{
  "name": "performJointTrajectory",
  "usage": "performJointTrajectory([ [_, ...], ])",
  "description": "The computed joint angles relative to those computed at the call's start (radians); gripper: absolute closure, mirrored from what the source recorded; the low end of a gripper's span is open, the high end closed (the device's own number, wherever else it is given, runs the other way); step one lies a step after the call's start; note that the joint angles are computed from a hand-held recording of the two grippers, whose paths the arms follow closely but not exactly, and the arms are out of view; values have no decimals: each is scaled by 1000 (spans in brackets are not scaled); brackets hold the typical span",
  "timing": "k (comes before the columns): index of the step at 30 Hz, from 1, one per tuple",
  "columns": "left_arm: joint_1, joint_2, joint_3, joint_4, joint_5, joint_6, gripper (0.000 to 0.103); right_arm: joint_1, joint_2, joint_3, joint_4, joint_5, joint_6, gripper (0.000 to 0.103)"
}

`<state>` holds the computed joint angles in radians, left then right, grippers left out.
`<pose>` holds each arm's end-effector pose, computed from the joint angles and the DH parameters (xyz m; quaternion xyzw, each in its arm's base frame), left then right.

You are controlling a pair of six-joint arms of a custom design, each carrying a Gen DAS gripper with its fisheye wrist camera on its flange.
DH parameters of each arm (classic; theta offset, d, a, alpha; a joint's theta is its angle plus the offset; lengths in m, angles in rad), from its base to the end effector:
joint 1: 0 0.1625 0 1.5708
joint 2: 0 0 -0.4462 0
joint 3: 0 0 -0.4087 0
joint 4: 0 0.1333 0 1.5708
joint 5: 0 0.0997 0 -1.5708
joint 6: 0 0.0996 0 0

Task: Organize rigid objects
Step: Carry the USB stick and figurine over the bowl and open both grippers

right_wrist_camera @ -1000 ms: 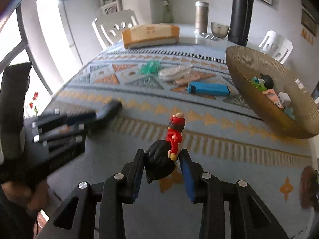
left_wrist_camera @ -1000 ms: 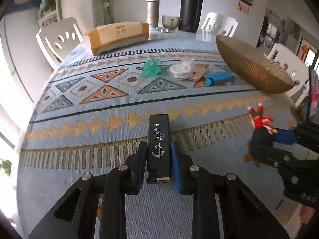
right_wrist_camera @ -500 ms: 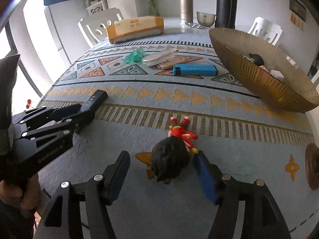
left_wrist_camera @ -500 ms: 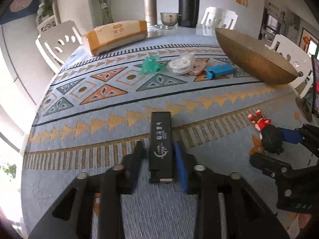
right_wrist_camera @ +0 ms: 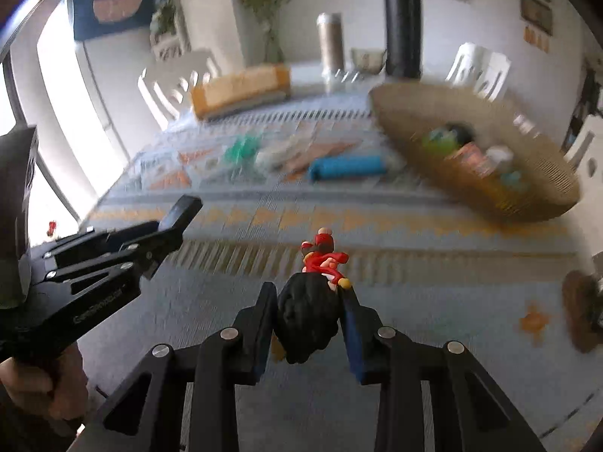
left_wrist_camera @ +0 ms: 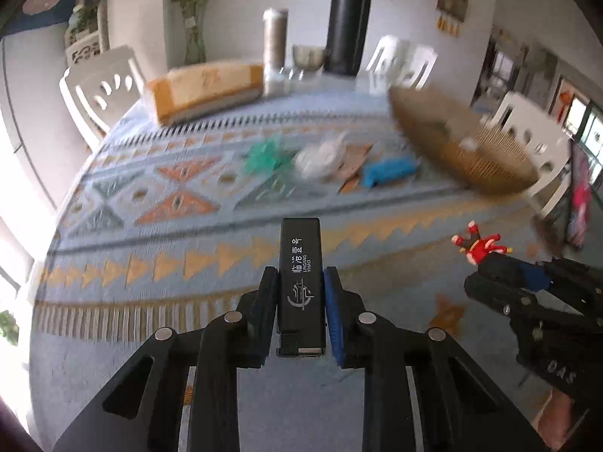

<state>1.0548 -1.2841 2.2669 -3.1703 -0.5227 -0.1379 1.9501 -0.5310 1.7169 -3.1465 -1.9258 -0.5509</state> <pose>-0.0374 -0.5110 0.2675 0.0059 0.8388 -0.4020 0.3671 0.3382 -0.5820 -0.0388 0.4025 -0.8784 0.1751 0.1889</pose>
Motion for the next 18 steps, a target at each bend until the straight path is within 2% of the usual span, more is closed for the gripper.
performJointTrajectory([
  [4, -61, 24, -51, -96, -10, 128, 82, 0, -70, 7, -95, 44, -1, 71],
  [9, -95, 109, -200, -169, -96, 274, 82, -9, -110, -58, -137, 28, 71, 71],
  [14, -58, 233, -377, -147, -156, 353, 82, -9, -40, -232, -77, -94, 120, 71],
  [16, -34, 275, -430, -137, -167, 367, 82, -6, 11, -309, -57, -165, 104, 71],
  [18, -6, 305, -469, -110, -190, 362, 82, -10, 42, -352, -42, -193, 94, 71],
])
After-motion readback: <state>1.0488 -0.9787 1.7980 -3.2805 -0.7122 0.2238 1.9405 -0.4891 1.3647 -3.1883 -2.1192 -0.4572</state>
